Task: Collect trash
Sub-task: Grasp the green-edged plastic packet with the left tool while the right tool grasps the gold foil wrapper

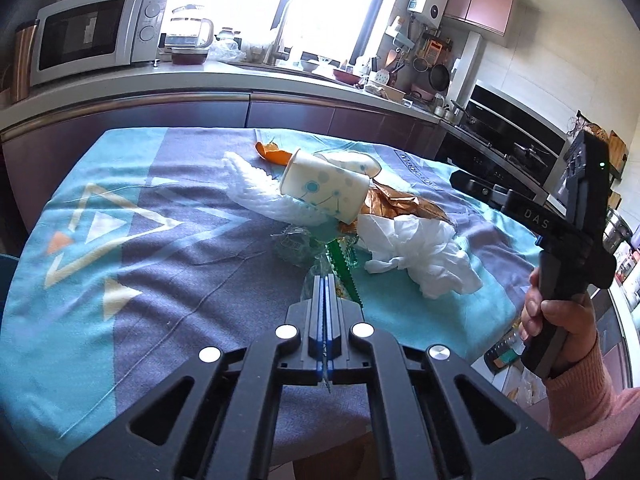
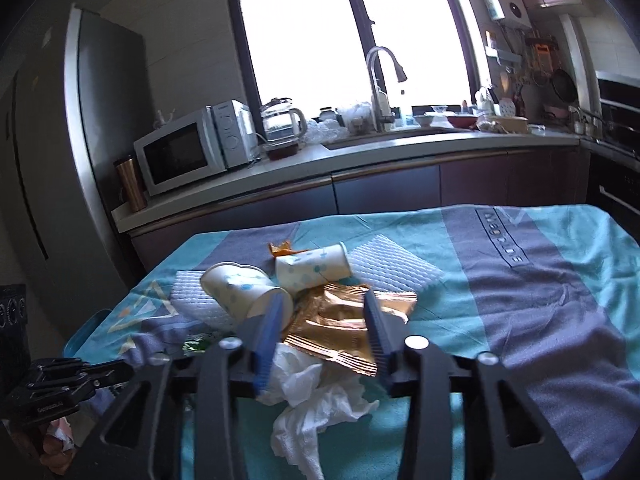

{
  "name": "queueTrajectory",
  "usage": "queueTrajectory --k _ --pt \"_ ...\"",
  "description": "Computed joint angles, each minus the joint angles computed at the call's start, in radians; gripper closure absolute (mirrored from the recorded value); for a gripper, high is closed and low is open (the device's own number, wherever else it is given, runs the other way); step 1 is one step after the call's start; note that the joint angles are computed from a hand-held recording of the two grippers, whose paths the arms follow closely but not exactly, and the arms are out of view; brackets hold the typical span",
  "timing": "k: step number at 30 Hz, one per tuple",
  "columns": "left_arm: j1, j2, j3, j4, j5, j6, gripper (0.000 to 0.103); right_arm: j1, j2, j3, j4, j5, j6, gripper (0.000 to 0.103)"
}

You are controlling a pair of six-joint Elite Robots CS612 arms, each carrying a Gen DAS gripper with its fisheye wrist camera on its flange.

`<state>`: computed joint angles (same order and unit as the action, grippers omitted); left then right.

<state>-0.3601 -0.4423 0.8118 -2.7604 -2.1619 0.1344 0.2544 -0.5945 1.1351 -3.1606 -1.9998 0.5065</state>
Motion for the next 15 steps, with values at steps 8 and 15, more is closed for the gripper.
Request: queueTrajectory --k 8,15 --pt "0.019 -0.005 0.018 -0.061 0.019 -0.018 0.102 -0.079 -0.011 0.083 -0.025 0.273 0.299 0.045" --pt "0.028 -0.003 0.011 -0.083 0.064 -0.055 0.102 -0.107 0.026 0.076 -0.152 0.445 0.394 0.096"
